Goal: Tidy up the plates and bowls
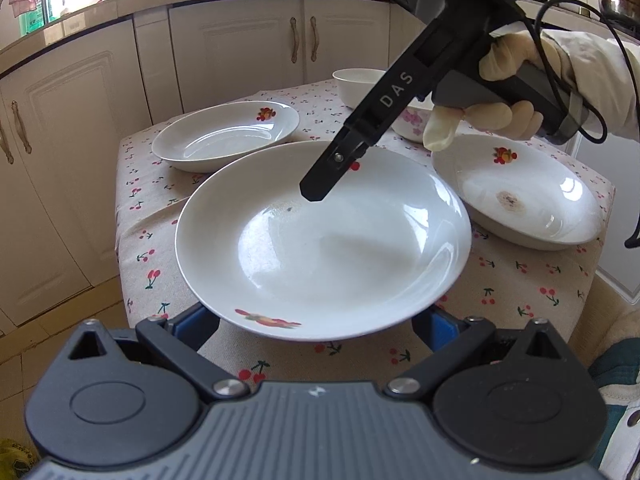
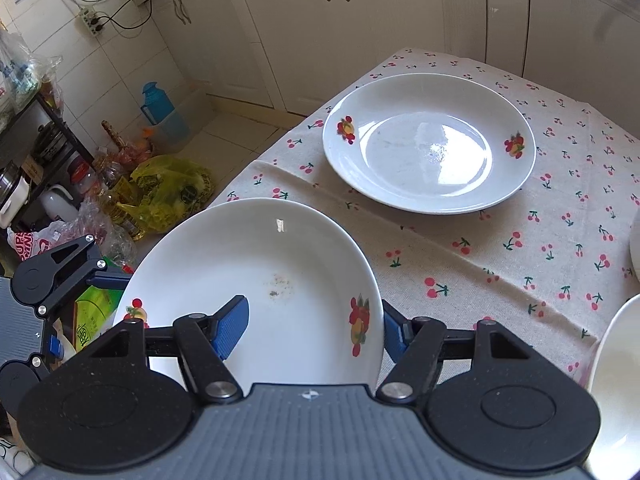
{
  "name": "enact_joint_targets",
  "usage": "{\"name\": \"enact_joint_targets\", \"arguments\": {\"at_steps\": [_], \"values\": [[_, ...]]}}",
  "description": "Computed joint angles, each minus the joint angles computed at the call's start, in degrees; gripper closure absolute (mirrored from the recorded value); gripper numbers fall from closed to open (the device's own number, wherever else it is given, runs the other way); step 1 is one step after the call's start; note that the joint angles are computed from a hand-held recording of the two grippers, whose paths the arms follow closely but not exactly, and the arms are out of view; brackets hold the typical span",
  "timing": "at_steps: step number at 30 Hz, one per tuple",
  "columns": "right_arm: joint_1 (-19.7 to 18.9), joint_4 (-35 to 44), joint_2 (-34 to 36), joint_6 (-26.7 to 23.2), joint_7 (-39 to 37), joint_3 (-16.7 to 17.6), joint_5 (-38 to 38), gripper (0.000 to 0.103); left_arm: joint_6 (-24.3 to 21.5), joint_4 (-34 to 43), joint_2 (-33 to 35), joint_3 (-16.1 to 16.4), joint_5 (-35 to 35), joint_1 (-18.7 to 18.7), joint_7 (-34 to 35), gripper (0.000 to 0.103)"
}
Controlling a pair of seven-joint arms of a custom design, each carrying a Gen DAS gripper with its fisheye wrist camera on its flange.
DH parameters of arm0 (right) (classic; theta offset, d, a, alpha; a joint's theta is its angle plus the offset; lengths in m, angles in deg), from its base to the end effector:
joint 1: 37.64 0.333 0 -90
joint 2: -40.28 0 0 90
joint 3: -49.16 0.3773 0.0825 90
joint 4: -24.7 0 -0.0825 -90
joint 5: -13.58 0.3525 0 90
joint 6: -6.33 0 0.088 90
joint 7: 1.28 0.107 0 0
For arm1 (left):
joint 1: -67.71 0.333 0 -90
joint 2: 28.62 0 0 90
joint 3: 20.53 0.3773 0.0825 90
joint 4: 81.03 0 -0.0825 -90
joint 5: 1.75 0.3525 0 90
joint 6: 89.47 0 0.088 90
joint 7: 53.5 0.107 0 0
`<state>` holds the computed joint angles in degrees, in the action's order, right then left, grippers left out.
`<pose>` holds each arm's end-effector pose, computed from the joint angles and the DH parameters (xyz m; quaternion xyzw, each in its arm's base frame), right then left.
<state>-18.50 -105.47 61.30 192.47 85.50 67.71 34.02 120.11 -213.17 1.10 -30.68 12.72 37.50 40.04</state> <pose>0.4898 0.3168 0.3523 -0.7633 0.5686 -0.0602 0.3008 0.4299 -0.3931 0.3092 -0.2652 0.8714 -0.3877 0.1415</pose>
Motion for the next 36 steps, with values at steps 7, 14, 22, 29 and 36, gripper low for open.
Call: {"name": "enact_joint_targets", "arguments": {"at_steps": [7,14,22,29,36], "values": [[-1.1,0.7,1.0,-0.1,-0.2,0.0,-0.1,0.029,-2.2,2.8,1.4,-0.4,1.4,0.5,-0.8,0.002],[-2.2,1.0,1.8,0.5,-0.4,0.7,-0.3,0.029,-3.5,4.3,2.2,-0.5,2.5,0.9,-1.9,0.002],[-1.0,0.4,1.2,0.8,-0.1,-0.3,-1.1,0.024,-4.1,4.6,2.2,-0.3,3.0,0.7,-2.9,0.002],[0.7,-1.3,-0.4,2.8,1.3,-1.5,-1.2,0.01,-2.7,1.8,-0.1,1.9,0.2,-1.8,-2.9,0.001],[19.8,-6.5,-5.8,6.9,0.0,-18.2,2.6,0.0,-2.6,-2.3,-3.8,2.1,-5.0,-3.9,-3.3,0.001]]}}
